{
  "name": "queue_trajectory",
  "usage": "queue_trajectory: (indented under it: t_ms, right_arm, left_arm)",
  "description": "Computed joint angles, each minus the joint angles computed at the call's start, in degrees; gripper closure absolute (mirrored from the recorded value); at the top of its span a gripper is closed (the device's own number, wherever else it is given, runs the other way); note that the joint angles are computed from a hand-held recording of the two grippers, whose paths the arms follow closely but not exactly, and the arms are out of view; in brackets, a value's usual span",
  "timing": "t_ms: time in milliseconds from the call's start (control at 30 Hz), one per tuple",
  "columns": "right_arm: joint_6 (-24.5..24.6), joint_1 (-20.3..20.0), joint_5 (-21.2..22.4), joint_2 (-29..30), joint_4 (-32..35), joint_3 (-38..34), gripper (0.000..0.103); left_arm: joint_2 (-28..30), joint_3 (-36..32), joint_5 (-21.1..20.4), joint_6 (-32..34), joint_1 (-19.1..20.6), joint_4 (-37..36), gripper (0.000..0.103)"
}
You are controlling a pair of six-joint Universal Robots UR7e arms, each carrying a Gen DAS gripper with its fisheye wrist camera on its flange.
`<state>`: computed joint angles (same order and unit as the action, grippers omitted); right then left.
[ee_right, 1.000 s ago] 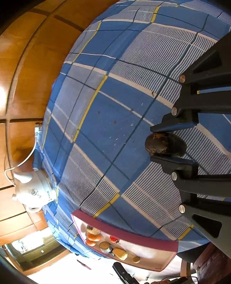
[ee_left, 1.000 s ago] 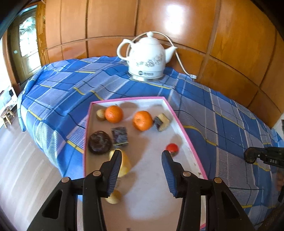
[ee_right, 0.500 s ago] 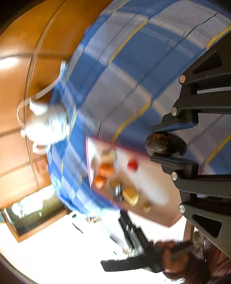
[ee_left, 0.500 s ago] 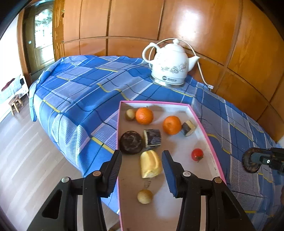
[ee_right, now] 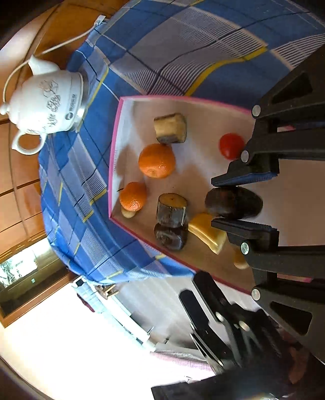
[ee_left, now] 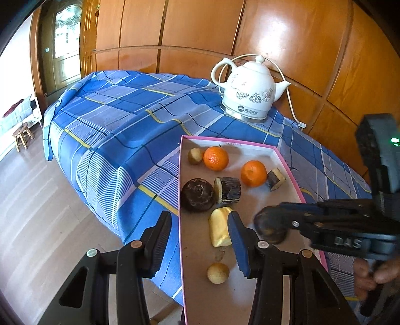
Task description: Organize fruits
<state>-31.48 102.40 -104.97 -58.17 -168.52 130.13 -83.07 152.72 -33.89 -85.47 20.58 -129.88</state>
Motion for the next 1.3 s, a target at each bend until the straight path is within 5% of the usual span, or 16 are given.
queue_trajectory:
  t_ms: [467,867,1300]
  right_arm:
    - [-2.7,-2.6,0.6,-7.6,-3.3,6.6,0.074]
    - [-0.1,-1.0,-0.3,-1.0,-4.9,3.0,0.077]
    - [-0.8,-0.5,-2.4,-1.4,-9.3,5.7,0.077]
  left_arm:
    - [1.9,0.3,-0.1,2.0,0.2,-4.3,0.055]
    - [2.9,0.6,-0.8,3.5,0.0,-6.7,0.052]
    - [4.3,0.2,-0.9,2.7,-1.2,-6.2,0.048]
